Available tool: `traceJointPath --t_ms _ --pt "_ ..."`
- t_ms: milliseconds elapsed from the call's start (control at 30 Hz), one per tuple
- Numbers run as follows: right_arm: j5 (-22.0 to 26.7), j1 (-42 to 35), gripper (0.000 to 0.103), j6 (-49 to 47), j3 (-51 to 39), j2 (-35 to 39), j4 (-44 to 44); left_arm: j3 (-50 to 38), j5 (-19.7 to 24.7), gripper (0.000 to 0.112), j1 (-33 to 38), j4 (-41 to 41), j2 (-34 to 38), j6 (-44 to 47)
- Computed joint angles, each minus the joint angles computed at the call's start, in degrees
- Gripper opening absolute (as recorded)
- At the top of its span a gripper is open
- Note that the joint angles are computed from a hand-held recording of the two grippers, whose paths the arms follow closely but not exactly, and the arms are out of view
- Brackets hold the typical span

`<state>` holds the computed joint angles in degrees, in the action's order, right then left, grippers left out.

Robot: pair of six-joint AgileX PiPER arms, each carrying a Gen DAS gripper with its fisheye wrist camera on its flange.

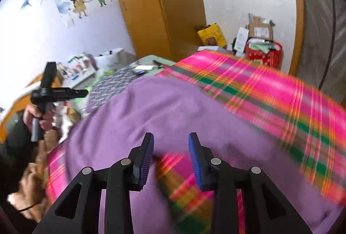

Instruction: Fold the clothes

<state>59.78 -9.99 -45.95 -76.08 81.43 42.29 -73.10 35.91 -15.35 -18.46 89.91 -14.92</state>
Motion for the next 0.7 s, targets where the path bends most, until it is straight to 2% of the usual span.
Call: traceJointPath --t_ms 67,167,333,400,500,633,700 --pt "1.58 -2.50 0.035 -2.53 6.36 -5.68 2.41 8.99 -3.35 0.025 -1.34 1.24 -6.46 -4.04" --pt "2.51 -3.88 0.035 -4.33 15.41 -15.16 2.19 17.04 -5.59 0.025 -2.88 2.39 -12.53 -8.50" --pt "4.07 -3.76 0.035 -5.57 25.88 -27.48 0.55 23.32 -7.62 0.025 -2.79 -0.95 -16.13 -9.00" --pt "2.13 0.49 0.035 -3.41 28.54 -30.30 -2.38 23.74 -8.15 0.025 -1.68 -4.55 -15.36 -5.44" --pt "-3.50 11.46 0.035 3.73 31.68 -33.56 -11.07 24.01 -9.17 0.025 -0.46 -9.73 -13.53 -1.80" --pt "-8.65 24.63 0.035 12.88 33.57 -34.57 -20.56 24.85 -10.47 0.026 0.79 -18.36 -11.05 4.70" --pt "-9.75 28.51 0.035 14.70 33.69 -34.08 -22.44 24.89 -11.11 0.026 0.87 -20.26 -10.58 6.13"
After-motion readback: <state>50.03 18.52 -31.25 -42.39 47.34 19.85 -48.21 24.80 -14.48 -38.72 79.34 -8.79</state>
